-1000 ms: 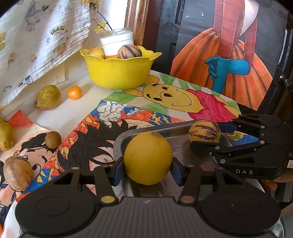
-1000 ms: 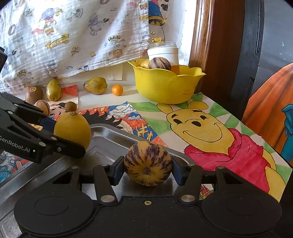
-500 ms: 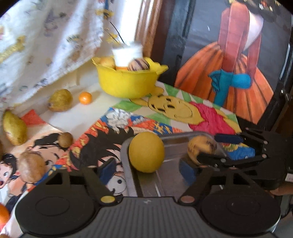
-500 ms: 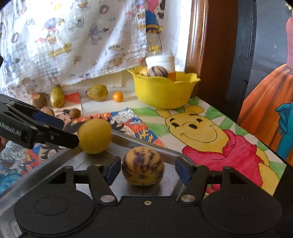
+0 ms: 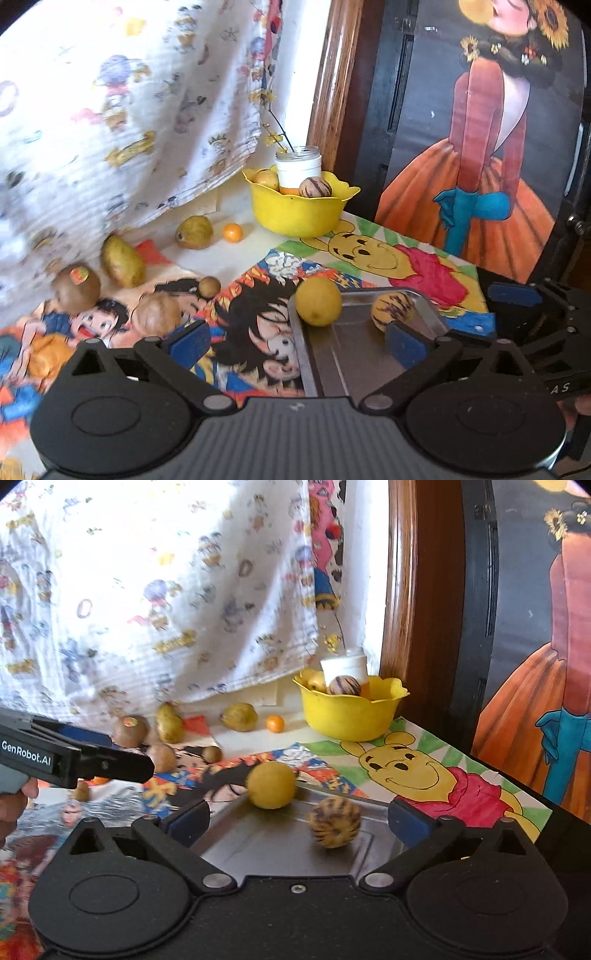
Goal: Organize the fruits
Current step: 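Open both tools to release the lemon and melon onto the tray, then lift both tools away from the tray toward the remaining fruits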
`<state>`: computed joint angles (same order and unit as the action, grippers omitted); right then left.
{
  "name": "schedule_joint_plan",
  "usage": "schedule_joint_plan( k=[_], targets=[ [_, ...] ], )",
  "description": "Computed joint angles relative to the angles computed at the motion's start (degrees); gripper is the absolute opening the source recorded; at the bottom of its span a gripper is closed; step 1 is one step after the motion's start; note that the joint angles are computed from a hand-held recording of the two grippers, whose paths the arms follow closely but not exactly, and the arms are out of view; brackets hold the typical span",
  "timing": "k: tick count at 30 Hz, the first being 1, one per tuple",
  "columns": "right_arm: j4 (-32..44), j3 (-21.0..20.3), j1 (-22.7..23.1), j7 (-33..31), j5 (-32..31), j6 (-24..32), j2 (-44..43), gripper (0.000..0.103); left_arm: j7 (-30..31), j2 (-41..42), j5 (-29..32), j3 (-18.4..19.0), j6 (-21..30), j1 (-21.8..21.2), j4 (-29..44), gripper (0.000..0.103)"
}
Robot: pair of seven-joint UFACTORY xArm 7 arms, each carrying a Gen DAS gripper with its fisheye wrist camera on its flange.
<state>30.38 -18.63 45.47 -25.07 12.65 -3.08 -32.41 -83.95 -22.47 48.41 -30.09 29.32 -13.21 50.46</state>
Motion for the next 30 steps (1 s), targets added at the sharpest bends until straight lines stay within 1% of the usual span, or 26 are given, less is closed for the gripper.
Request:
schedule_joint_plan(
  k=[2,4,8,11,17,22,26,30],
  targets=[
    [-1.95,4.6,-3.73,2.41,0.05,0.75,-2.75,0.102,0.45,-3.14,-2.81,0.78,0.49,-1.74,-2.12,0.103],
    [-3.5,9.06,-7.46,5.49,-0.02,2.87,-5.66,0.102,0.91,-6.26,-5.55,0.5,1.44,-2.61,-3.96,0.103],
    [-6.38,15.27,-12.15,10.73,-0.56,6.83,-11.48,0.102,2.45,-11.52,-9.72,-2.21,5.88,-2.94,-6.05,0.103],
    [-8.06,19.07,-14.69,14.73,-1.29,10.67,-15.41,0.102,3.57,-15.52,-13.09,-3.34,7.76,-3.9,-8.07,0.103],
    [-10.68,23.89,-15.71,21.35,-2.49,19.29,-22.75,0.102,7.7,-21.05,-21.34,-3.19,10.28,-7.48,-11.97,0.103],
    [-11.78,26.04,-14.31,25.59,-2.78,25.07,-26.69,0.102,11.18,-24.88,-26.39,-3.07,13.01,-9.97,-14.65,0.103],
    [-11.99,27.81,-13.01,28.33,-2.97,27.37,-27.22,0.102,13.84,-27.7,-30.13,-2.12,15.65,-12.15,-16.46,0.103],
    [-11.68,28.82,-11.24,29.88,-3.25,27.95,-25.8,0.102,16.03,-31.11,-32.94,-1.23,18.21,-13.68,-18.42,0.103]
  ],
)
